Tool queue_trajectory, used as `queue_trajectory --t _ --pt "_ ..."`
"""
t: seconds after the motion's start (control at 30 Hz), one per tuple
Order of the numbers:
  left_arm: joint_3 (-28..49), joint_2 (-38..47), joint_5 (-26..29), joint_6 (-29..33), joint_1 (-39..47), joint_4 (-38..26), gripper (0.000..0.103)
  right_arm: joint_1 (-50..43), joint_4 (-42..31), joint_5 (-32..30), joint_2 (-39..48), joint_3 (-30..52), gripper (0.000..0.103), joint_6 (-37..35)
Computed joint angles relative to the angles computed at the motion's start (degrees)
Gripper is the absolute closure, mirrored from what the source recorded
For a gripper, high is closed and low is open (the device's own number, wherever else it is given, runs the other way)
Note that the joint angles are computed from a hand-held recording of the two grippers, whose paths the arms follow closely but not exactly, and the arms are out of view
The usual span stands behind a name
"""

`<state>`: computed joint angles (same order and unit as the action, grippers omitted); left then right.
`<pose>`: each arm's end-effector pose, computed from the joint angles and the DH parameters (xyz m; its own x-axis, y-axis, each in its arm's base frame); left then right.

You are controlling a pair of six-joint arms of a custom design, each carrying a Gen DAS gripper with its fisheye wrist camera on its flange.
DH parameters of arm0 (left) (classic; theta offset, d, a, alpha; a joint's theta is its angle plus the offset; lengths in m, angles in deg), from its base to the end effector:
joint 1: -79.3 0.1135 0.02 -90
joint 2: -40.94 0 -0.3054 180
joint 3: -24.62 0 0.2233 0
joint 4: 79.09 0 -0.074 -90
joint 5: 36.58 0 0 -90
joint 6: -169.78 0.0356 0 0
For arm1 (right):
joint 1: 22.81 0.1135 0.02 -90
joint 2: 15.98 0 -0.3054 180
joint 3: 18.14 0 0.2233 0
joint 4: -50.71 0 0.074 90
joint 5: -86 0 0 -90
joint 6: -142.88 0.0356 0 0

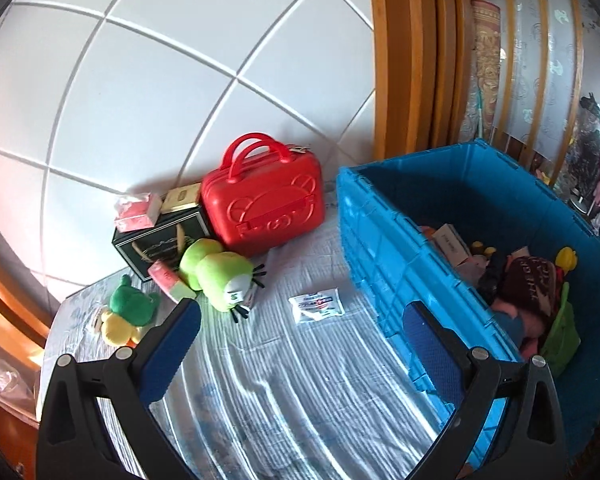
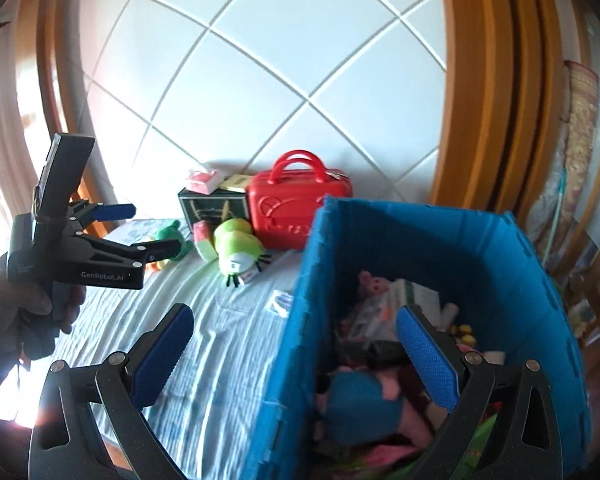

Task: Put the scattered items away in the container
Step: 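Withdraw both open tools from the bin toward the bed, then grasp the green frog-duck plush with the left tool while the right tool grasps the wet-wipes pack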

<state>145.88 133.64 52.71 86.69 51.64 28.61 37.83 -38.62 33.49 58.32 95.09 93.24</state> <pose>0.2745 -0.1434 0.4495 -0.5530 0.4257 -0.7162 0.5266 0.8447 0.0954 0.1053 0.1430 0.4690 -0.6125 -0.0408 -0.7894 -0.1374 0.9890 0.0555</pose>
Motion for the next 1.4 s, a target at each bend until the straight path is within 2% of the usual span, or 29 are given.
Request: queue_trajectory --t 0.23,0.57,0.8,1.03,1.2,1.4 --pt "-5.96 -1.69 7.80 7.45 14.84 2.40 0.000 3.31 5.35 0.27 9.93 3.20 0.000 0.17" --pt "-6.72 6.00 17.26 17.59 34.29 5.37 0.000 1.28 12.64 -3.90 25.78 7.70 0.000 -0.38" --pt "-6.14 13.91 17.50 21.38 40.15 12.38 0.000 -3.63 20.49 -7.35 36.57 6.49 0.000 -1.19" --pt "-3.12 27.06 14.72 23.35 42.10 22.93 0.000 -10.66 28.54 -11.96 46.88 3.13 0.000 0.40" --pt "6.50 40.37 13.19 25.55 41.66 27.84 0.000 -15.89 33.96 -11.17 54.58 4.84 0.000 -1.37" --pt "25.18 55.91 12.90 26.31 41.47 25.98 0.000 -21.10 36.52 -8.15 64.03 10.86 0.000 -2.18"
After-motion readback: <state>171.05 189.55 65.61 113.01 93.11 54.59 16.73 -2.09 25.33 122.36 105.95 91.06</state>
